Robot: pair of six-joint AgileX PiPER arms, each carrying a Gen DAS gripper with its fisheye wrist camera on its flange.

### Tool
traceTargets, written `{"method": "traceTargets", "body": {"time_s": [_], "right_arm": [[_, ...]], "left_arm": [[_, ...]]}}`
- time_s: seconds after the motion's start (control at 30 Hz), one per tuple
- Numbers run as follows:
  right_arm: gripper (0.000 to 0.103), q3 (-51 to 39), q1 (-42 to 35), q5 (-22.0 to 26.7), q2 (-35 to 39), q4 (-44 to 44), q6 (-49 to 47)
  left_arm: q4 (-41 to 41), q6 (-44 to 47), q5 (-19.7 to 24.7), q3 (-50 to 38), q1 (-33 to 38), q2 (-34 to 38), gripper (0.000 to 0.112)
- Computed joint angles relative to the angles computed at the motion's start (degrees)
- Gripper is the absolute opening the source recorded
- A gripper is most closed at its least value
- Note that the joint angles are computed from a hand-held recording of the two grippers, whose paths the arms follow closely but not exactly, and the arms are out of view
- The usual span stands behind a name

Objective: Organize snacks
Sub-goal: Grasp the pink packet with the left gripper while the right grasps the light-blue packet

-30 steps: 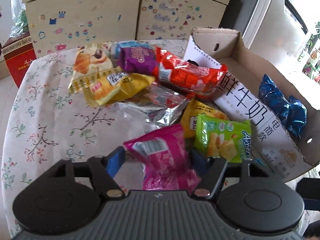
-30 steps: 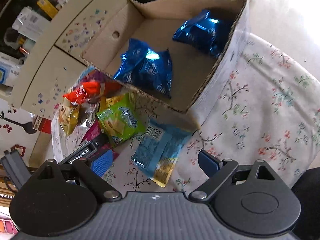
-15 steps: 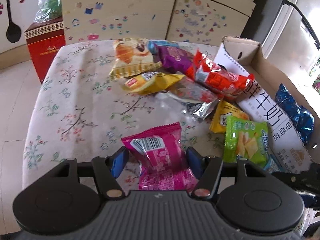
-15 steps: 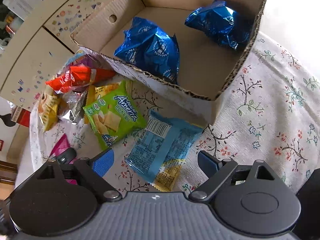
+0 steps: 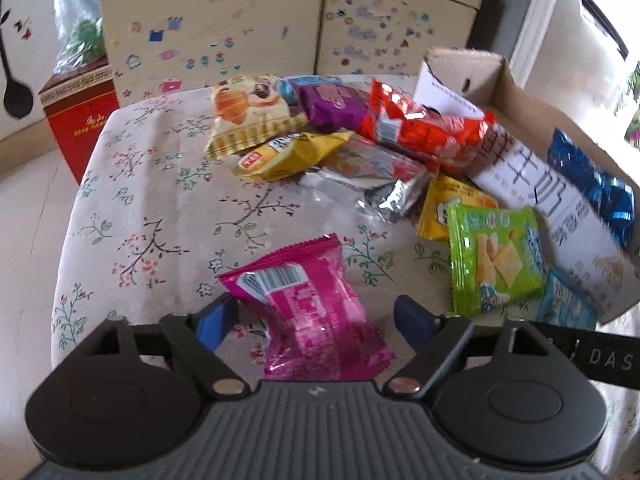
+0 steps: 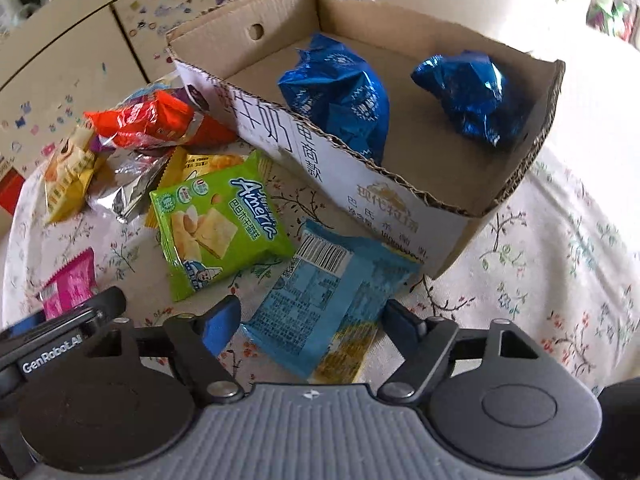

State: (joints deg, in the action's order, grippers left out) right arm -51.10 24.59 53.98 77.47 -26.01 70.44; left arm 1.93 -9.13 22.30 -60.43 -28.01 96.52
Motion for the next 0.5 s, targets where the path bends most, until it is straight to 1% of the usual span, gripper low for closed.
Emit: {"method": "traceTargets", "body": {"time_s": [0.07, 0.1, 0.2, 0.3, 0.33, 0.4, 0.47, 0.5], "right_arm": [[0.079, 0.38, 0.45, -0.19, -0.24, -0.64, -0.30], [0.077, 0.57, 0.49, -0.38, -0.44, -0.77, -0.61], [0.073, 1.05, 0.30, -0.95, -1.39, -0.24, -1.38], [0.069, 1.86, -0.14, -1.46, -3.17, 1.19, -2.85], [0.062, 1.80, -0.27, -1.84, -3.13, 1.58, -3.10], [0.061, 1.93, -1.29, -3.11, -3.47, 3.11, -4.83], [0.060, 2.40, -1.83, -3.90, -4.20, 4.15, -5.72], [0.060, 2.56, -1.91, -4.15, -4.32, 4.25, -5.86]], "left_arm": [[8.28, -6.09, 0.91, -0.29, -2.11, 0.73, 0.099], [10.00, -7.71, 0.69, 0.00, -2.43, 0.75, 0.102], [9.18, -7.55, 1.24, -0.29, -2.10, 0.94, 0.102], [7.43, -5.39, 2.06, -0.84, -1.72, 1.06, 0.102], [6.74, -4.70, 2.20, -0.96, -1.54, 1.06, 0.102], [6.54, -4.61, 2.25, -0.80, -1.42, 0.82, 0.101], [8.53, -7.07, 1.92, -0.28, -1.55, 0.32, 0.095], [7.77, -6.64, 1.66, -0.08, -1.28, -0.04, 0.088]]}}
